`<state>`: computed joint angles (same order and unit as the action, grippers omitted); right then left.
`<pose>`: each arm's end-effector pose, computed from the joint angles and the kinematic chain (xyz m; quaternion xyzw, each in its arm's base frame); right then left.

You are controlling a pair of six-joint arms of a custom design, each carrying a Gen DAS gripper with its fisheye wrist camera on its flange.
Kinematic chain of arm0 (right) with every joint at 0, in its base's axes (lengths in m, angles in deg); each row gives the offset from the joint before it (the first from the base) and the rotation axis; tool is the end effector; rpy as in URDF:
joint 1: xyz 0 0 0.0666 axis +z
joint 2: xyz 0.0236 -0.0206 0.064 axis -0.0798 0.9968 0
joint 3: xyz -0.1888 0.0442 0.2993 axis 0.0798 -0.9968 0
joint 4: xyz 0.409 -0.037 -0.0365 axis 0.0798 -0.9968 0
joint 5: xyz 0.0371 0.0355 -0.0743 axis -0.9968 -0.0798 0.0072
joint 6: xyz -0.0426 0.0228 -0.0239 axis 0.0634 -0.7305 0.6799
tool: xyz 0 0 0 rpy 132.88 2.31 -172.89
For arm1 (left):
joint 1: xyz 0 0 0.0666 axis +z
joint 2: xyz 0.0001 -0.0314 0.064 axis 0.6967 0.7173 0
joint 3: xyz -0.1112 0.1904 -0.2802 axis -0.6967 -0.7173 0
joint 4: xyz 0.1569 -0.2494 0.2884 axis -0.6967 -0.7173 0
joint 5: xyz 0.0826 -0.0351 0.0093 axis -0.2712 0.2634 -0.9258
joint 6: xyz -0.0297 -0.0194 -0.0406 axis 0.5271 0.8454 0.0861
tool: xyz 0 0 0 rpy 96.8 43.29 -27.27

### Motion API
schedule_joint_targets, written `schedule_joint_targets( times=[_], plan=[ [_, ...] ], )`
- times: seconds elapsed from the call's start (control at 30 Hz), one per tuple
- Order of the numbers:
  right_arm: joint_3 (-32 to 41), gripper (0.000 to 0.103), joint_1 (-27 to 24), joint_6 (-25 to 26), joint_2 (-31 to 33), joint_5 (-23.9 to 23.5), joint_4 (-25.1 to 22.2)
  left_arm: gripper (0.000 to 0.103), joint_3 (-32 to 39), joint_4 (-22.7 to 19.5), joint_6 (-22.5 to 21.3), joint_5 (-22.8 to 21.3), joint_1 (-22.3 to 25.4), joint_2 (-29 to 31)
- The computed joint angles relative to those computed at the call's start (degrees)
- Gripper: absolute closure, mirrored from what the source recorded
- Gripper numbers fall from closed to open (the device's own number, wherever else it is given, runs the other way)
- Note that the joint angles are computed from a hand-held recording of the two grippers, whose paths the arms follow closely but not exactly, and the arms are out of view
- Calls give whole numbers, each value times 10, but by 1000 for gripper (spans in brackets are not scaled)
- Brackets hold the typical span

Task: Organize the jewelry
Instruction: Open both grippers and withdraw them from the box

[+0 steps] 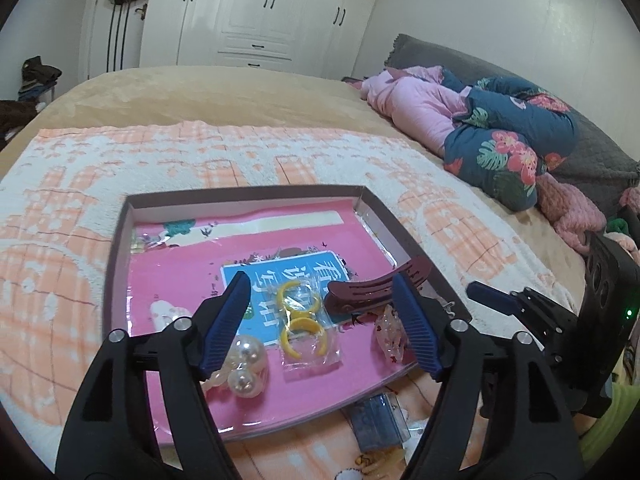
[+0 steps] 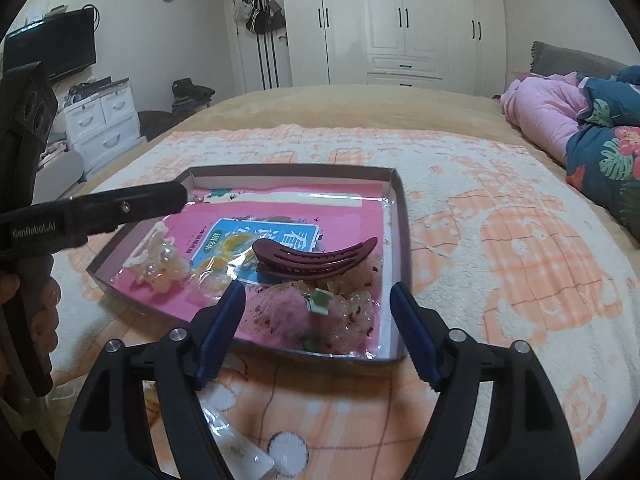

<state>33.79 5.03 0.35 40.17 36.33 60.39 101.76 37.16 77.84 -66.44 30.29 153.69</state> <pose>0.5507 0.0996 0.3324 -0.1481 0.8772 0.1058 0.4442 0.5601 -0.1455 0.3626 0.0733 0.8891 -0.1700 0.4186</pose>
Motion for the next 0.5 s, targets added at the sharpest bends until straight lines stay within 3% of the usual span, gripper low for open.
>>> schedule_joint_targets(
  times=[0.37, 0.5],
  plan=[
    [-51, 18, -9, -31, -68, -6, 50, 11, -54, 30, 33, -21, 2, -68],
    [-69, 17, -7, -29, -92, 1, 65, 11, -73, 44, 39, -33, 0, -93]
  ],
)
